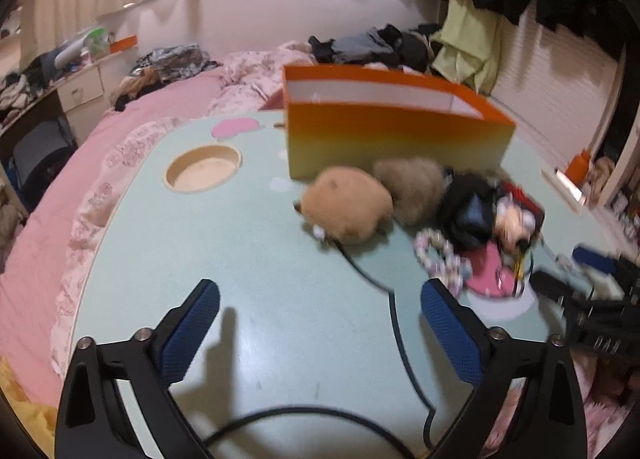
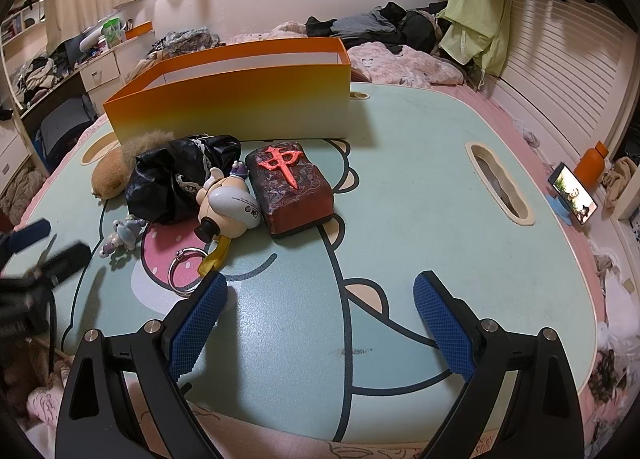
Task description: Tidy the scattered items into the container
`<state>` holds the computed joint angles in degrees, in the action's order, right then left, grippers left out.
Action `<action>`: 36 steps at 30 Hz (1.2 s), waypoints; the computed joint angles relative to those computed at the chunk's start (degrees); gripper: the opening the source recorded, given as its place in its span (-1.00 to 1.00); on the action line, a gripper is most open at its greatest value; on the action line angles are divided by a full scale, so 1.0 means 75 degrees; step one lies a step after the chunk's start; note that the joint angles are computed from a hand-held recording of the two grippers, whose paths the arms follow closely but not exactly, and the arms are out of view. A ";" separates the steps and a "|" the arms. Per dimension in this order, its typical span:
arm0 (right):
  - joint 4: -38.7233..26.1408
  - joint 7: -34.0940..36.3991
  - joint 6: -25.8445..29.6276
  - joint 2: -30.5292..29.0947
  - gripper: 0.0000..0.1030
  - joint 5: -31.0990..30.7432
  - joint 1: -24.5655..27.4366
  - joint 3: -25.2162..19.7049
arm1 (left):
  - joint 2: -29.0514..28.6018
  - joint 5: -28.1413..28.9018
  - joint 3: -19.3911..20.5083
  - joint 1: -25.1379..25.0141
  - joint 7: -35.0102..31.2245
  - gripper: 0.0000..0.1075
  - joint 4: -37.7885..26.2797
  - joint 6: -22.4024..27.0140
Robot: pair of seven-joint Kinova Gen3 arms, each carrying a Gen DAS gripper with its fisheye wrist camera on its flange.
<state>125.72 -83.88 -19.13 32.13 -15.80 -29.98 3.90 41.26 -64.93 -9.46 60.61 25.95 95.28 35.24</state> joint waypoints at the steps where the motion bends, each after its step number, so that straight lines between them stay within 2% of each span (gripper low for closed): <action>1: 0.0000 0.0004 0.0003 -0.0001 0.83 -0.0008 -0.0008 0.0006 | -0.0045 -0.0087 -0.0057 -0.0048 0.0086 0.81 0.0042 -0.0153; 3: 0.0007 -0.0001 -0.0010 -0.0001 0.83 0.0015 0.0026 -0.0022 | -0.0081 -0.0177 -0.0084 -0.0234 -0.0013 0.81 -0.0014 -0.0377; 6: 0.0006 -0.0002 -0.0006 -0.0004 0.83 0.0008 0.0018 -0.0022 | 0.0074 0.0319 -0.0392 -0.0226 -0.0828 0.80 -0.0436 -0.0423; 7: 0.0005 -0.0003 -0.0009 -0.0003 0.83 0.0005 0.0017 -0.0022 | 0.0127 0.0376 -0.0330 -0.0334 -0.1045 0.80 -0.0591 -0.0377; 10: 0.0051 -0.0110 -0.0085 -0.0036 0.83 0.0198 0.0311 -0.0292 | 0.0343 0.0540 0.0504 -0.1059 -0.1977 0.80 -0.1187 0.0109; 12: 0.0155 -0.0544 -0.0277 -0.0073 0.83 0.0776 0.1018 -0.0889 | 0.0514 0.0962 0.0653 -0.1245 -0.2598 0.67 -0.1546 0.0277; 14: 0.0311 -0.1122 -0.0584 -0.0082 0.83 0.1398 0.1726 -0.1450 | 0.0556 0.1548 0.0486 -0.1274 -0.3095 0.28 -0.1652 0.0033; 15: 0.0370 -0.1432 -0.0730 -0.0072 0.83 0.1697 0.2080 -0.1704 | 0.0531 0.1717 0.0487 -0.1345 -0.3185 0.18 -0.1598 -0.0168; 16: 0.0388 -0.1658 -0.0817 -0.0062 0.82 0.1873 0.2292 -0.1831 | 0.0527 0.1847 0.0430 -0.1333 -0.3221 0.02 -0.1560 -0.0290; 20: 0.0131 -0.2119 -0.0605 -0.0048 0.57 0.2185 0.2444 -0.1807 | 0.0517 0.2114 -0.0064 -0.0942 -0.3250 -0.11 -0.1469 -0.0432; 22: 0.0000 -0.2140 -0.0545 -0.0042 0.51 0.2115 0.2225 -0.1594 | 0.0536 0.2248 -0.0269 -0.0751 -0.3323 -0.15 -0.1459 -0.0443; 25: -0.0420 -0.1826 0.0012 -0.0014 0.26 0.1911 0.1696 -0.1152 | 0.0557 0.2296 -0.0523 -0.0415 -0.3411 -0.16 -0.1456 -0.0328; 27: -0.0668 -0.1910 0.0383 0.0066 0.11 0.2157 0.1870 -0.1358 | 0.0494 0.2151 -0.0773 -0.0132 -0.3171 -0.16 -0.1287 -0.0445; 29: -0.0719 -0.1966 0.0367 0.0109 0.11 0.2315 0.2157 -0.1676 | 0.0370 0.2000 -0.1001 0.0093 -0.2797 -0.16 -0.1027 -0.0711; 32: -0.0909 -0.1992 0.0540 0.0108 0.11 0.2440 0.2167 -0.1736 | 0.0254 0.1796 -0.1272 0.0335 -0.2341 -0.16 -0.0787 -0.0983; 36: -0.1479 -0.1972 0.1197 0.0172 0.11 0.2565 0.2200 -0.1815 | 0.0146 0.1564 -0.1472 0.0488 -0.1947 -0.15 -0.0593 -0.1213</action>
<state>114.63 -98.66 -10.15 33.42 3.44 -13.47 -9.71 42.36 -53.20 -20.50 64.27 11.35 90.83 26.14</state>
